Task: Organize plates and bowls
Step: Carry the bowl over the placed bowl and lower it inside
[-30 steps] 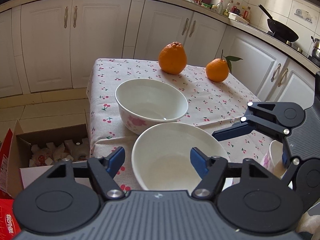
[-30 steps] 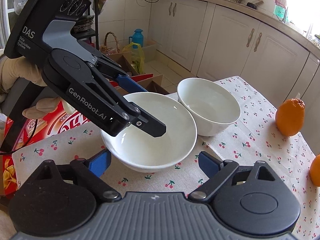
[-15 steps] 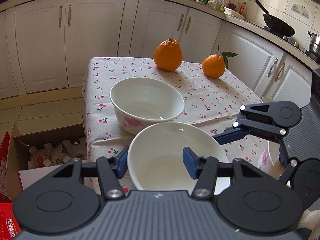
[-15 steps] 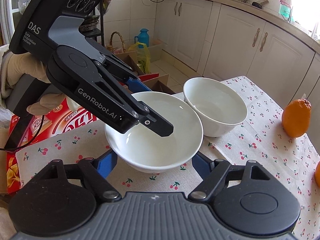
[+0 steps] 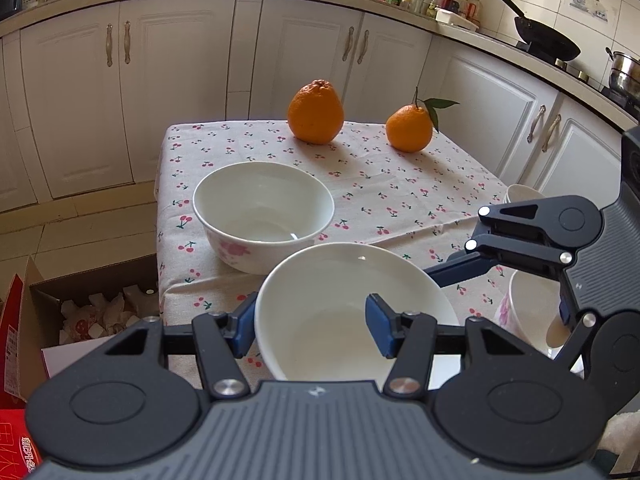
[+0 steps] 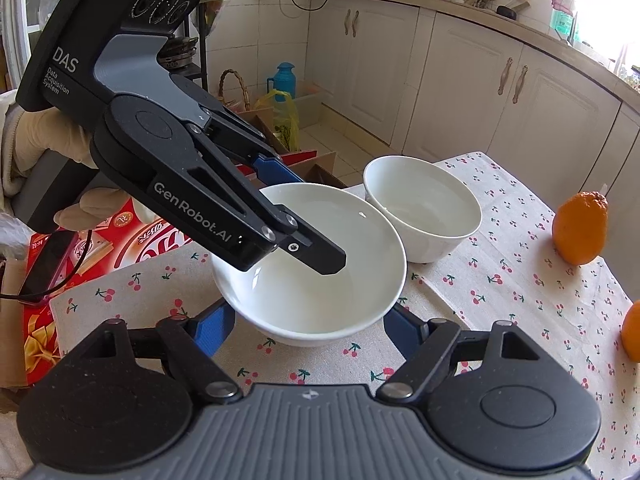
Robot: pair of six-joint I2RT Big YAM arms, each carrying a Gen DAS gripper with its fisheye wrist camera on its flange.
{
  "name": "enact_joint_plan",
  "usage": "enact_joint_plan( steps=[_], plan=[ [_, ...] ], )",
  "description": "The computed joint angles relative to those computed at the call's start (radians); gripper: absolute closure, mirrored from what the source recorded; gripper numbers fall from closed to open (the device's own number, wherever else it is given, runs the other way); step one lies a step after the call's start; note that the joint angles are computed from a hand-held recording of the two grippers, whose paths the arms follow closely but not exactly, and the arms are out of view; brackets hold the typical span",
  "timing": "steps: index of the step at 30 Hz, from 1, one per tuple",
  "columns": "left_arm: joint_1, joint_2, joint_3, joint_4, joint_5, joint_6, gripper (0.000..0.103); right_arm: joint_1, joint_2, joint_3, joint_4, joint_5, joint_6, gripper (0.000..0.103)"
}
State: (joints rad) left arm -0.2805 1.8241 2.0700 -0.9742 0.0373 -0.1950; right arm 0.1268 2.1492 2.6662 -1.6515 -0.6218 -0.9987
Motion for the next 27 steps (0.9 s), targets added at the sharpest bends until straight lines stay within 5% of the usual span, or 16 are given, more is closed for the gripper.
enact_joint_plan(
  steps=[27],
  plan=[
    [-0.15, 0.016, 0.139, -0.071, -0.089, 0.004, 0.048, -0.149, -0.2, -0.237, 0.062, -0.11, -0.068, 0.018]
  ],
)
